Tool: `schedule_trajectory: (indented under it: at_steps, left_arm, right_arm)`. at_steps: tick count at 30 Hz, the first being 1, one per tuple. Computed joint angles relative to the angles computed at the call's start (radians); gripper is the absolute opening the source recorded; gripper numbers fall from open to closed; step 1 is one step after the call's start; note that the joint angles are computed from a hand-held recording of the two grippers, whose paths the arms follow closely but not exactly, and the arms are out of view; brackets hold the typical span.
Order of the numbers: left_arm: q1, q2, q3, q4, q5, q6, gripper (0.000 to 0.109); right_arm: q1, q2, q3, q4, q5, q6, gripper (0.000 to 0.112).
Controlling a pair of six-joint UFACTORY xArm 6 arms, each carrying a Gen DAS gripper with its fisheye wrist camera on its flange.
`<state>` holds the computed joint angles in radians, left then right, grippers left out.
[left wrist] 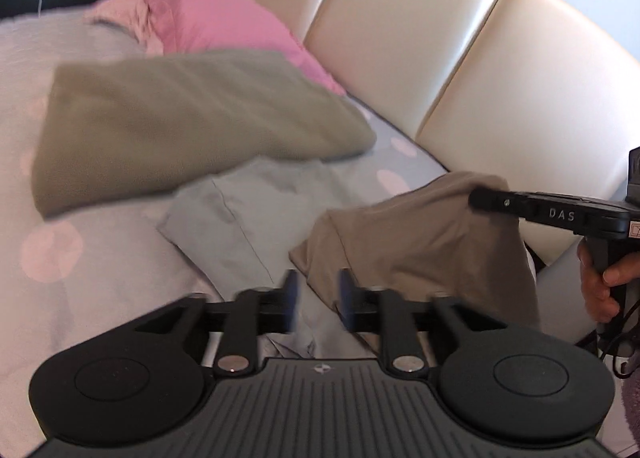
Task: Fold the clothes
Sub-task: 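Lower the beige shirt onto the light blue garment and open the left gripper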
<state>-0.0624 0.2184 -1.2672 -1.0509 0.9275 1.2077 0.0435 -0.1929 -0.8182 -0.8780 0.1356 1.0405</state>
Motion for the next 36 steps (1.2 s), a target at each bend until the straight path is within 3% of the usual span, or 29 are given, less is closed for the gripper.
schedule_trajectory:
  at_steps: [5, 12, 20, 21, 24, 30, 36]
  left_arm:
    - [-0.052, 0.082, -0.064, 0.074, -0.032, -0.108, 0.030]
    - [-0.096, 0.154, -0.127, 0.099, -0.063, -0.160, 0.032]
    - [-0.132, 0.206, -0.182, 0.158, -0.063, -0.220, 0.032]
    - [-0.137, 0.212, -0.187, 0.156, -0.066, -0.221, 0.031]
    - [-0.145, 0.217, -0.188, 0.136, -0.084, -0.193, 0.002]
    - [-0.119, 0.132, -0.111, 0.004, -0.095, -0.044, 0.001]
    - [-0.069, 0.042, -0.081, -0.048, -0.064, 0.003, 0.000]
  right_arm:
    - [-0.028, 0.010, 0.010, -0.049, -0.028, 0.075, 0.013]
    - [-0.039, -0.017, 0.041, -0.112, -0.052, 0.144, 0.013]
    - [-0.027, 0.026, 0.010, -0.047, -0.004, 0.086, 0.013]
    - [-0.028, 0.029, 0.008, -0.050, -0.003, 0.092, 0.013]
    - [-0.029, 0.041, 0.001, -0.058, 0.003, 0.108, 0.013]
    - [-0.020, 0.020, 0.010, -0.052, 0.018, 0.100, 0.013]
    - [0.022, -0.033, 0.013, 0.099, 0.029, -0.068, 0.013]
